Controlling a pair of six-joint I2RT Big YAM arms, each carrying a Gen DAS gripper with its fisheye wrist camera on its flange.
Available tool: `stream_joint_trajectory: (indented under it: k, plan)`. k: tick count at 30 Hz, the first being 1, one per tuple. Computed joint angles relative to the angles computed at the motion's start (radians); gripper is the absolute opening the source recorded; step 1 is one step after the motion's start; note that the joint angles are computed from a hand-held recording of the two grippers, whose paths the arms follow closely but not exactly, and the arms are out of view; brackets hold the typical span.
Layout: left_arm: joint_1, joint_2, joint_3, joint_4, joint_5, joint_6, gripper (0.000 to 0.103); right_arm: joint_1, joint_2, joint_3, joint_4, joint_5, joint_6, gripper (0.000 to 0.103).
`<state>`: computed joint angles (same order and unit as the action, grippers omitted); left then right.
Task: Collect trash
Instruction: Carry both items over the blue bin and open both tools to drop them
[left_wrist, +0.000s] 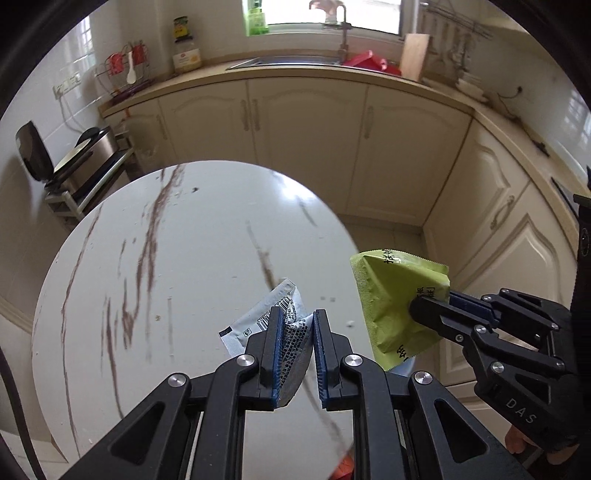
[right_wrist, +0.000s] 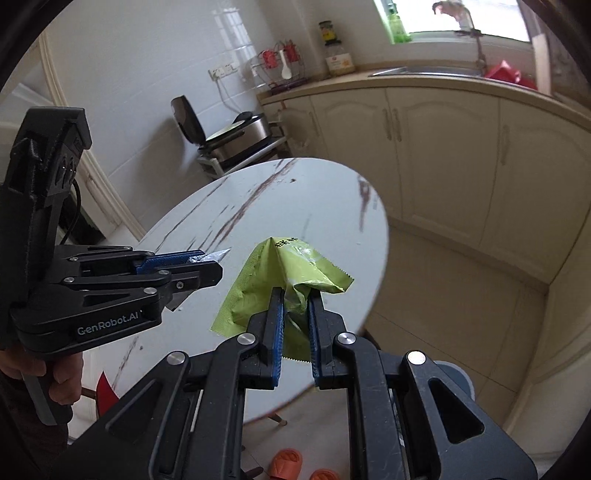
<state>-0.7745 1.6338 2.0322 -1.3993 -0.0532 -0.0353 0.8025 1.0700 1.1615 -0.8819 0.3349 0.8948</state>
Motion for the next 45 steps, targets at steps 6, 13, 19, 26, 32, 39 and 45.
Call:
stream_joint_trajectory:
  k: [6, 13, 19, 26, 32, 39, 45]
  plan:
    - [-0.138, 0.085, 0.074, -0.023, 0.001, -0.002, 0.012, 0.053, -0.185, -0.15, -0.114, 0.138, 0.176, 0.012]
    - [-0.208, 0.221, 0.176, -0.056, 0.018, 0.014, 0.012, -0.002, -0.33, -0.332, -0.163, 0.12, 0.309, 0.012]
    - [-0.224, 0.333, 0.243, -0.096, 0.008, 0.019, 0.012, -0.14, -0.38, -0.496, -0.058, 0.003, 0.317, 0.02]
    - [-0.212, 0.475, 0.369, -0.141, 0.01, 0.041, 0.012, -0.193, -0.431, -0.592, -0.053, -0.04, 0.365, 0.055]
    - [-0.221, 0.491, 0.325, -0.11, 0.003, 0.048, 0.012, -0.143, -0.441, -0.581, -0.171, 0.017, 0.449, 0.061]
    - [-0.238, 0.541, 0.386, -0.126, -0.01, 0.051, 0.015, -0.084, -0.479, -0.58, -0.253, 0.055, 0.533, 0.061]
    - [-0.239, 0.468, 0.287, -0.05, -0.014, 0.043, 0.06, -0.028, -0.483, -0.547, -0.314, 0.101, 0.583, 0.063]
